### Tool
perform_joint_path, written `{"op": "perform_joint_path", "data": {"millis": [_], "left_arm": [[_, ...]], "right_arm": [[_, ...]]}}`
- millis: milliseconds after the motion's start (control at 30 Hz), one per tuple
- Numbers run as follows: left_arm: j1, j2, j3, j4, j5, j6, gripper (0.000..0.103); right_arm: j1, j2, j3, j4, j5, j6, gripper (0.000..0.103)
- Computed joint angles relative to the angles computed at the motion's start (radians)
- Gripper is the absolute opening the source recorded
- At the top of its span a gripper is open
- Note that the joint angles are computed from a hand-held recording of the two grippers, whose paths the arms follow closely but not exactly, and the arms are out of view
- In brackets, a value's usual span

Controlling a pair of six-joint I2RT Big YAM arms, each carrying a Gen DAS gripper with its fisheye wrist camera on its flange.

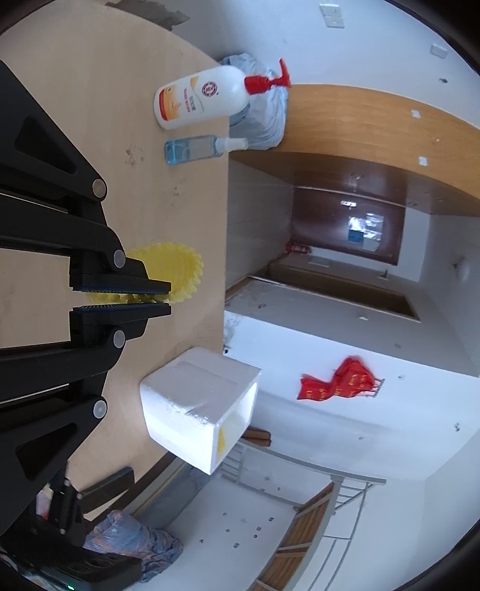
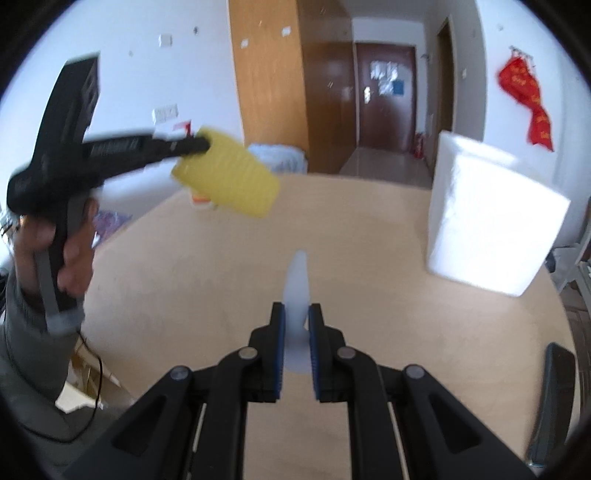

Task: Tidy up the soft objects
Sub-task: 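Carry the yellow net and white foam stick toward the white foam box with both tools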

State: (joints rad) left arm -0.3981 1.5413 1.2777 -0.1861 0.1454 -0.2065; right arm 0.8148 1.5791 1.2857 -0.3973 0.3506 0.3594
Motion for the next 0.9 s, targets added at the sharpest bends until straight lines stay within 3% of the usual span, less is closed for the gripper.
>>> {"op": "perform_joint_path", "data": {"millis": [467,900], "left_arm": [[-0.039,-0.091,-0.106,0.120,-0.080,-0.006,0.004],[-0.094,-0.156,-0.195,0.209,-0.228,0.026,0.004]], "right_arm": [[0.025,-0.061,-0.030,0.211,0.174,-0.042,0.015],[0.056,-0.070,-0.031,0.356,0.334,-0.105,0.015]]}}
